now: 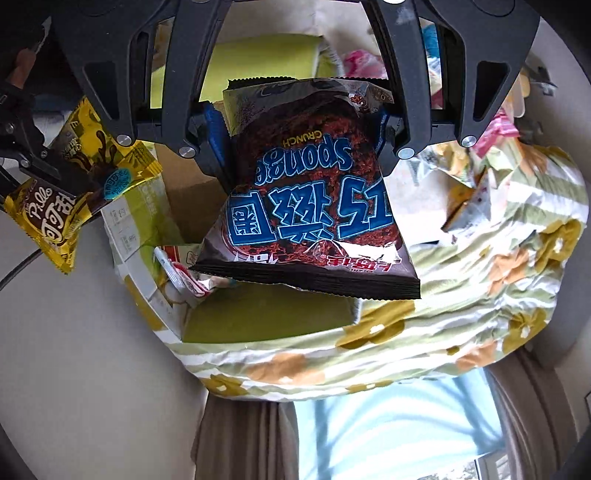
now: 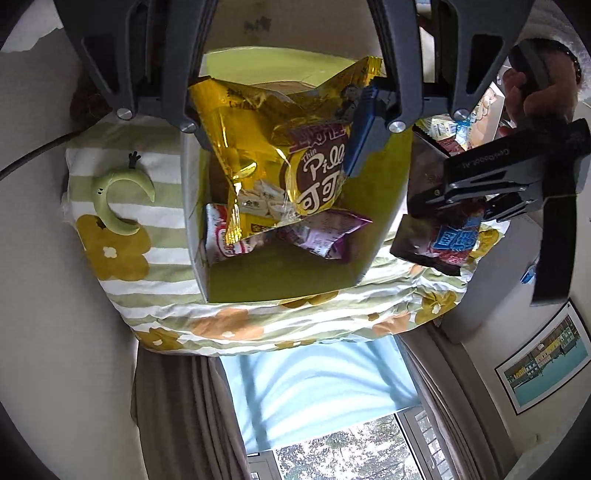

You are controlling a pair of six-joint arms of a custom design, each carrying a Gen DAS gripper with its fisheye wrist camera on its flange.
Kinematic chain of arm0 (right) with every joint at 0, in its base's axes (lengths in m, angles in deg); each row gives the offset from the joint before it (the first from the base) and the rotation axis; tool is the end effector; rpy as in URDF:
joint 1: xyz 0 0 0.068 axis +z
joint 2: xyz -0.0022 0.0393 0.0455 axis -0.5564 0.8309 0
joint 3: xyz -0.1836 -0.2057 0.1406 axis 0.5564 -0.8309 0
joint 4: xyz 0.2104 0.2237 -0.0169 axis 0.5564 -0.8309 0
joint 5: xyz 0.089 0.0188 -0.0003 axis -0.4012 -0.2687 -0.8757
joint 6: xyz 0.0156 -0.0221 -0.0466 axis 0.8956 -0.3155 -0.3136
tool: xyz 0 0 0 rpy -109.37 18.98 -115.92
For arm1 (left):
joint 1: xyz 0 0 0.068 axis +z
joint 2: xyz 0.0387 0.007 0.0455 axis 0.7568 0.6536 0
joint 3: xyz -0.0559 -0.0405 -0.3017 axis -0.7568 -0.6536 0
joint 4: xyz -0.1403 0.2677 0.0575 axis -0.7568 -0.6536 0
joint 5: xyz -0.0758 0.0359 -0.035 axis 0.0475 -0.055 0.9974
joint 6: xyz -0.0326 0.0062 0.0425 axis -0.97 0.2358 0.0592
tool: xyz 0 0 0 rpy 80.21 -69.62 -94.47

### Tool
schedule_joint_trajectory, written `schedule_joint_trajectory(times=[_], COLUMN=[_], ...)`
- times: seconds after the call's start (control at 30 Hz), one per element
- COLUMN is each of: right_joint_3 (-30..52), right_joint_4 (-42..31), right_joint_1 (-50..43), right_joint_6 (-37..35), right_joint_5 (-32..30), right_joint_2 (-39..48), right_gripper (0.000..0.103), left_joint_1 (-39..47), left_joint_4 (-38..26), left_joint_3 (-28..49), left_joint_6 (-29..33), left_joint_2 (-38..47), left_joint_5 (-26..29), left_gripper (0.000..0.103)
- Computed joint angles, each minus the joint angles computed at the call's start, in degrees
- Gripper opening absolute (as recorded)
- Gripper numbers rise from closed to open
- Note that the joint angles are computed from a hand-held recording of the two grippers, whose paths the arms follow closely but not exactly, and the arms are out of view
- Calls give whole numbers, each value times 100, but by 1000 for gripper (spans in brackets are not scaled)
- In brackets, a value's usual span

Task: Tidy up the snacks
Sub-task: 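Carry the Sponge bag with the left tool while the right tool carries the gold bag to the box, then release the Sponge bag into the box with the left tool while the right tool releases the gold bag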

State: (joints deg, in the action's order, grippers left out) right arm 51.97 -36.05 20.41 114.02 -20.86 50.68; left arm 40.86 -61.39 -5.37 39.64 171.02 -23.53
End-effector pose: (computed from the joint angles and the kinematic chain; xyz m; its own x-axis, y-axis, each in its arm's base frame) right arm 0.1927 0.2383 0.3047 -0.7463 0.3440 -0.5698 0.2500 0.9383 0.2390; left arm 0.3227 -0.0546 0.2775 -0.7210 0.4752 -0.5043 0.5470 0.8371 0.0067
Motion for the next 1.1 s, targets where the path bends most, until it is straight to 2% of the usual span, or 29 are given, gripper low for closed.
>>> schedule_joint_trajectory(times=[0.23,0.3,0.33,0.37,0.43,0.6,0.8,0.9,1.1], right_joint_3=[-637,-719,-773,-800,-849,-803,-539,-399,198], right_joint_4=[249,274,295,307,329,297,298,507,351], right_joint_1=[-361,-396,-430,-445,-468,-501,-553,-823,-1282], right_joint_6=[-304,-284,-283,-261,-226,-226,-369,-602,-1167], right_joint_5=[-328,-356,-379,-390,-417,-448,-419,-688,-1158], right_joint_2=[-508,-559,-603,-626,-669,-655,-460,-243,681], right_gripper=[52,52,52,52,52,52,52,52,52], left_joint_1=[-609,-668,-729,-777,-821,-642,-149,-10,244], left_joint_4=[198,270,312,368,553,405,26,-91,-109], left_joint_3=[-191,-224,-243,-274,-397,-400,-415,-377,-337], left_joint_6=[-350,-407,-449,-473,-461,-226,72,112,268], left_joint_2=[548,635,668,666,531,271,-177,-312,-378], left_joint_5=[-557,-647,-722,-813,-918,-844,-495,-440,-460], left_gripper=[56,60,71,88,102,102,102,102,102])
